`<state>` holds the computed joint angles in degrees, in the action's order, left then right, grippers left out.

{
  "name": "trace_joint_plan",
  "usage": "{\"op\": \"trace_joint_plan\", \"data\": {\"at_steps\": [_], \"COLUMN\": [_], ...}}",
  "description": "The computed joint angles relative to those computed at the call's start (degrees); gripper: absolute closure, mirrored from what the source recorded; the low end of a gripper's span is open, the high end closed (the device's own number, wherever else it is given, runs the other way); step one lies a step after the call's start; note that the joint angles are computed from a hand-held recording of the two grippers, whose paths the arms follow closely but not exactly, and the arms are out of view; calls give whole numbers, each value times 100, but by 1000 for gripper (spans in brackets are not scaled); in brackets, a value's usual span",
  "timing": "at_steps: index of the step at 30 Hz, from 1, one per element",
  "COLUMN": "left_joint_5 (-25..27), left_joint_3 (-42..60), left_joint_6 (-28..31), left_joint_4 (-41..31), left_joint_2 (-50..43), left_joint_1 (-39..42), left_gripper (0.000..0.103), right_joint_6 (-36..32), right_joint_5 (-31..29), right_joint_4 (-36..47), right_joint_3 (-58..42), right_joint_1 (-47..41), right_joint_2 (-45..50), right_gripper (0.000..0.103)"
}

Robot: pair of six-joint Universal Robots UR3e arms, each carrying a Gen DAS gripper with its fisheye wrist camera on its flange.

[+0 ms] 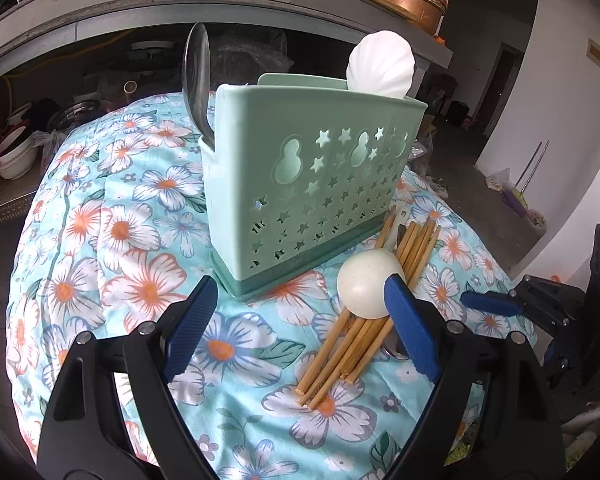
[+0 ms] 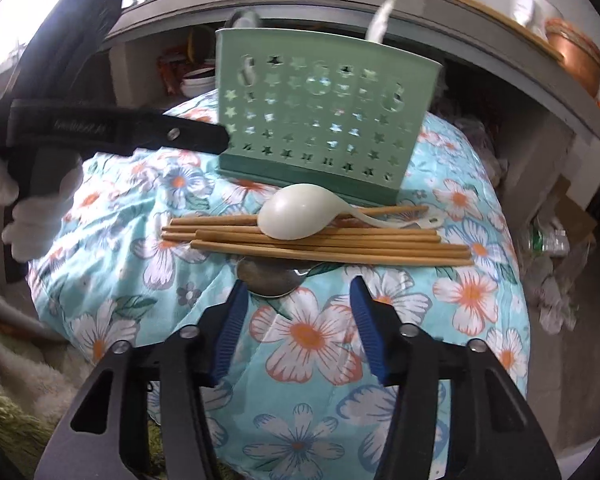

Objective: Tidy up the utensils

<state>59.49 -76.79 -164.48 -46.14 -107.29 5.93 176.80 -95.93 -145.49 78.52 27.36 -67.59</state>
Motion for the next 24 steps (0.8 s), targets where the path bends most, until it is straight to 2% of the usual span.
{"op": "trace_joint_plan", "data": {"at_steps": [7, 10, 19, 24], "left_joint_5": [25, 24, 36, 45], "left_joint_3": [-240, -324, -290, -299], "left_joint_6": [-192, -227, -269, -278], "left_joint_4": [162, 201, 188, 199], "left_joint_2": [106, 140, 108, 114], "left_joint_1": [20, 42, 81, 96], "left_gripper": [22, 22, 22, 22], "right_joint_6": [-1148, -1536, -2036, -2000], "right_joint_5": [-509, -691, -1277, -1212], "right_joint_4": [82, 185, 316, 600], "right_joint_3": [-502, -740, -1421, -1481], "right_joint_1": [323, 421, 785, 831], "right_joint_2": [533, 770, 1348, 1259], "right_gripper": [77, 81, 84, 84]}}
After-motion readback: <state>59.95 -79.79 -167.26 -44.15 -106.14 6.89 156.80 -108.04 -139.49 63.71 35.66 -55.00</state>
